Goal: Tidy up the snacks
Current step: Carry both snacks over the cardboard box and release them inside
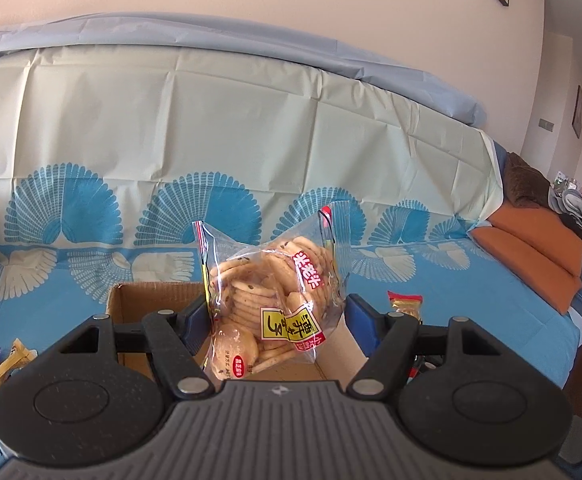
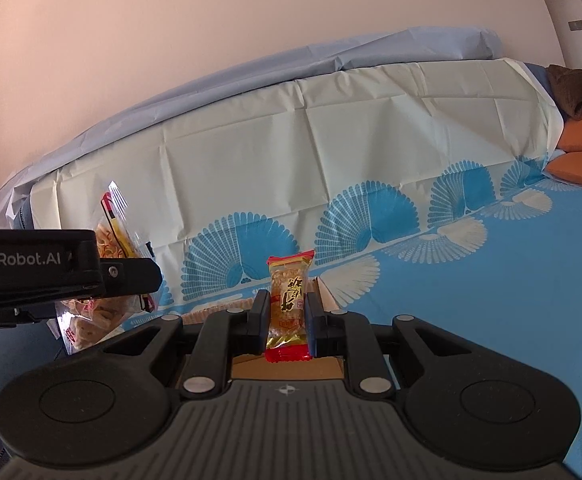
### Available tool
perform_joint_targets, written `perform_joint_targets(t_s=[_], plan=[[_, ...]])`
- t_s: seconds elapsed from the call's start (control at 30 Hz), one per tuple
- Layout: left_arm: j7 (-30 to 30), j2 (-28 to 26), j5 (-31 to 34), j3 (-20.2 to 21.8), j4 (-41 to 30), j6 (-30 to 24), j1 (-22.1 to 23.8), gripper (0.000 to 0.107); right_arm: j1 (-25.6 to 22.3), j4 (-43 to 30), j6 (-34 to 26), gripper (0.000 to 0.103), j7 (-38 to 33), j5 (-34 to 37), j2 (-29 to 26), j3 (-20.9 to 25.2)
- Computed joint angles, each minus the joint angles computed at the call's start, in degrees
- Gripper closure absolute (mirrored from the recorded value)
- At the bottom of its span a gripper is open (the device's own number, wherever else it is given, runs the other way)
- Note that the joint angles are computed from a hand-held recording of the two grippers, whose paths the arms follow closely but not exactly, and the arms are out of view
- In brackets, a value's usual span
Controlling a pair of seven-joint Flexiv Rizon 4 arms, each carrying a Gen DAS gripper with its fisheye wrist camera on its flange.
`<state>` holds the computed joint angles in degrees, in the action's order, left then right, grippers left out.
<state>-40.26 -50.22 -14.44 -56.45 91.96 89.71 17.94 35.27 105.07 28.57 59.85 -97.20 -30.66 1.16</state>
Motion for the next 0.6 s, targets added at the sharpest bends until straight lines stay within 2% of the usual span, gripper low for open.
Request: perform_joint_targets(t_s=[0.13, 0.17, 0.2, 0.27, 0.3, 0.43, 0.5, 0.57, 0.6], plan=[[-0.9, 0.4, -0.1, 1.2, -0.4, 0.7, -0.9, 0.029, 0.0, -0.6, 0.1, 0.083, -0.6, 1.6, -0.6, 0.1], [-1.5, 0.8, -0.4, 2.1, -0.8, 0.5, -1.4, 0.025, 0.0, -0.8, 0.4, 0.073, -0.6, 2.1, -0.8, 0.1], [-1.9, 1.1, -0.6, 2.9, -1.2, 0.1, -1.9, 0.022, 0.1, -0.9, 0.4, 0.056, -0.5, 2.5, -0.9, 0.0], [-1.6, 1.3, -1.1, 2.9, -1.5, -1.1, -1.7, 0.013, 0.8, -1.2, -0.8, 0.037, -0.4, 3.5, -1.2, -0.2], [-0.9, 1.0, -1.2, 2.1, -1.1, -0.7, -1.0, 0.013, 1.1, -1.3, -1.3, 0.033, -0.6, 3.9, -1.3, -0.3], [1.5, -2.8, 3.7, -4.5, 2.7, 6.4, 4.6, 0.014, 1.4, -2.3, -0.8, 0.033, -1.6, 4.5, -2.1, -0.7], [1.6, -4.9, 6.9, -7.9, 4.8, 7.8, 8.5, 0.023, 1.6, -3.1, -0.5, 0.033, -2.6, 4.7, -2.7, -0.9], [0.7, -5.9, 8.7, -9.8, 6.4, 6.8, 12.0, 0.036, 2.0, -3.8, -0.1, 0.033, -3.6, 4.6, -3.3, -1.2], [0.2, -6.2, 9.5, -10.3, 7.2, 6.4, 13.7, 0.037, 2.2, -4.2, 0.1, 0.033, -4.3, 4.6, -3.5, -1.3]])
